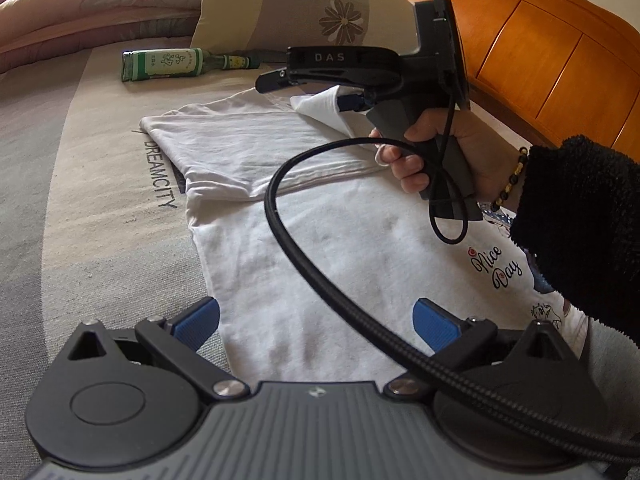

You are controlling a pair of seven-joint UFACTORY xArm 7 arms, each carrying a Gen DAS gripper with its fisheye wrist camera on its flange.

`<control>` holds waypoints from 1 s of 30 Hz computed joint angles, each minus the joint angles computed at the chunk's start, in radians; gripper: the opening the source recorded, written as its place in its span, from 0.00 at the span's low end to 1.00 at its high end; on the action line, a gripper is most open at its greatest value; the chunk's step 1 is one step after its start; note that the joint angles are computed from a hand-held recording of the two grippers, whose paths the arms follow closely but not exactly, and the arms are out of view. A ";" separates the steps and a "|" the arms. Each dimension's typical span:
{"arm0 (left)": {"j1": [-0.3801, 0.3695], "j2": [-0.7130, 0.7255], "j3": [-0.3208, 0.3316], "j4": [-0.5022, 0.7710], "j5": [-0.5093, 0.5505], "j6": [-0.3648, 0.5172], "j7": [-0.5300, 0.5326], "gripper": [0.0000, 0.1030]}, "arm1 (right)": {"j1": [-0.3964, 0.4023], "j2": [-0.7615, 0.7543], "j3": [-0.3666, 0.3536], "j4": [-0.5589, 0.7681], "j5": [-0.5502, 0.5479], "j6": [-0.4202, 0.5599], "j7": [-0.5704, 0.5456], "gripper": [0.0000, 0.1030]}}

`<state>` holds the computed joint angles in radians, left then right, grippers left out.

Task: Fold clothes
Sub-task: 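Lay the sleeve across the shirt body and open the right tool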

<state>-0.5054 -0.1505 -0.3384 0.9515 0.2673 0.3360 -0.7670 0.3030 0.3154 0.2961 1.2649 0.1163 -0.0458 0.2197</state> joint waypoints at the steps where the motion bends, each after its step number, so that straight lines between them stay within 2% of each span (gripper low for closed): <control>1: -0.001 -0.001 0.001 -0.001 -0.001 -0.003 0.001 0.99 | -0.027 -0.002 0.027 -0.012 0.014 -0.006 -0.005 1.00; 6: 0.000 -0.002 0.000 -0.002 -0.002 -0.002 0.004 0.99 | -0.179 -0.013 0.174 -0.073 0.078 -0.067 -0.010 1.00; 13: 0.000 0.002 0.000 0.002 0.003 0.000 0.001 0.99 | -0.374 0.020 0.349 -0.093 0.048 -0.176 0.125 1.00; 17: -0.001 0.001 0.001 0.001 0.002 0.004 0.001 0.99 | -0.470 0.069 0.455 -0.070 -0.041 -0.217 0.194 1.00; 21: 0.001 -0.002 0.001 0.000 0.002 0.005 0.000 0.99 | -0.604 0.148 0.625 -0.047 -0.208 -0.218 0.226 1.00; 25: 0.001 -0.004 0.002 -0.001 -0.001 0.008 0.002 0.99 | -0.669 0.236 0.746 0.002 -0.358 -0.132 0.222 1.00; 28: 0.004 -0.005 -0.001 0.002 0.005 0.014 -0.007 0.99 | -0.629 0.212 0.722 0.035 -0.369 -0.046 0.171 1.00; 30: 0.005 -0.004 -0.002 0.003 0.008 0.016 -0.011 0.99 | -0.574 0.158 0.653 0.036 -0.353 -0.022 0.150 1.00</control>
